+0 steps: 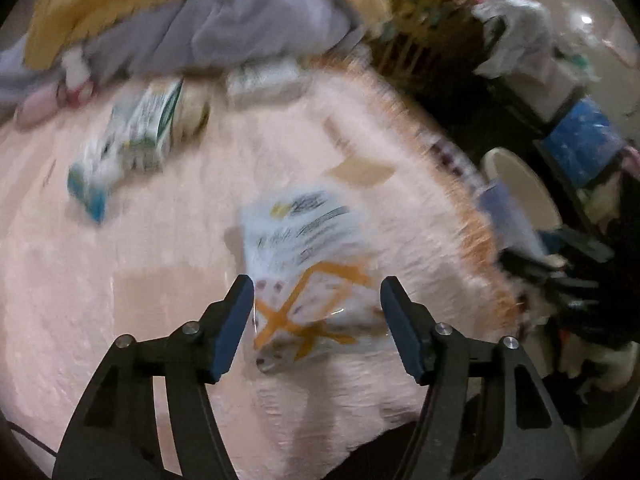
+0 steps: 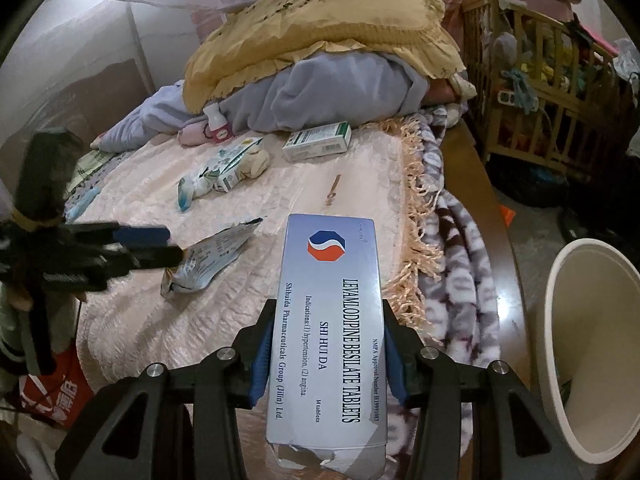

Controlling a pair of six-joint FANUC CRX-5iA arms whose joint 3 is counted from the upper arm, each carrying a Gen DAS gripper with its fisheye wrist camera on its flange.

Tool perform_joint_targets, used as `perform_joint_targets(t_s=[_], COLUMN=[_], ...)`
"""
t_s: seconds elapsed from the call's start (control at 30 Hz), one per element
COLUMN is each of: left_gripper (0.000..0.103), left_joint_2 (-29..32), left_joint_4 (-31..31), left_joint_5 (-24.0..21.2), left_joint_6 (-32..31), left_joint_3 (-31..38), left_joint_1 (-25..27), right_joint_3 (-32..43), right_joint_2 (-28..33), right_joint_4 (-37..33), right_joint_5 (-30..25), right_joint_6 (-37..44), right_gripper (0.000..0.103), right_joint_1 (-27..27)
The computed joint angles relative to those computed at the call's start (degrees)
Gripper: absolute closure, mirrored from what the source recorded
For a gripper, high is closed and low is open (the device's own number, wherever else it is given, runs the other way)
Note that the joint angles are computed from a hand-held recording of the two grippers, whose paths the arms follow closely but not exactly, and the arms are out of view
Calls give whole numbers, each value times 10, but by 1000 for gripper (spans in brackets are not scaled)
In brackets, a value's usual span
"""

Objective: Collect trash
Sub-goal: 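Grasp the white medicine box with right gripper while left grasps the snack bag, then carry the snack bag and medicine box in both grippers over the bucket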

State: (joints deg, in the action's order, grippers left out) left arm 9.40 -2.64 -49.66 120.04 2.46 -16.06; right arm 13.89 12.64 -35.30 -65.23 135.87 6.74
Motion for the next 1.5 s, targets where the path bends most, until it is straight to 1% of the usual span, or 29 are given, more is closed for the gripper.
perform_joint_targets(t_s=[0.07,0.13,0.17,0.2,0.23,0.27,0.3,0.33,0.37,0.43,0.53,0.6,0.67,0.8,0.9,1.2,1.4,1.5], left_gripper=[38,39,39,47,71,74,84,90,91,93,95,96,96,96,96,96,96,96], left_joint_2=[12,11,10,9,9,13,14,14,15,12,9,1,-7,-7,3,76,149,189], left_joint_4=[1,-24,-15,1,5,-14,-28,-33,-34,-12,-39,-32,-42,-50,-52,-61,-62,-48], left_joint_5=[0,16,27,38,43,32,27,25,21,29,22,30,33,34,33,13,-16,-30], left_joint_6=[8,26,21,10,5,15,19,19,16,-8,8,9,19,15,7,-10,-32,-49], left_joint_3=[-2,-3,-7,-13,-13,0,9,14,19,16,27,19,19,39,64,171,271,324], left_joint_1=[1,-6,-3,2,2,-3,-8,-10,-11,-9,-22,-20,-24,-32,-40,-71,-93,-99], right_joint_3=[-2,-3,-3,-3,-2,-2,-1,-1,0,4,11,13,11,13,16,28,45,55], right_joint_2=[0,0,0,1,2,3,4,4,4,5,6,5,3,0,-1,1,15,23], right_joint_4=[3,5,6,8,8,9,8,7,5,-3,-11,-13,-15,-22,-25,-11,1,10], right_joint_5=[1,2,2,2,2,2,3,4,4,2,-2,-3,-2,0,3,16,28,38], right_joint_6=[1,1,0,-2,-3,-5,-5,-5,-6,-6,-5,-5,-2,0,-2,-6,-18,-24], right_gripper=[58,58,58,58,58,58,58,58,58,58,58,58,58,58,58,58,58,58], right_joint_1=[3,5,5,5,5,5,4,3,2,-3,-10,-13,-14,-22,-28,-56,-83,-95])
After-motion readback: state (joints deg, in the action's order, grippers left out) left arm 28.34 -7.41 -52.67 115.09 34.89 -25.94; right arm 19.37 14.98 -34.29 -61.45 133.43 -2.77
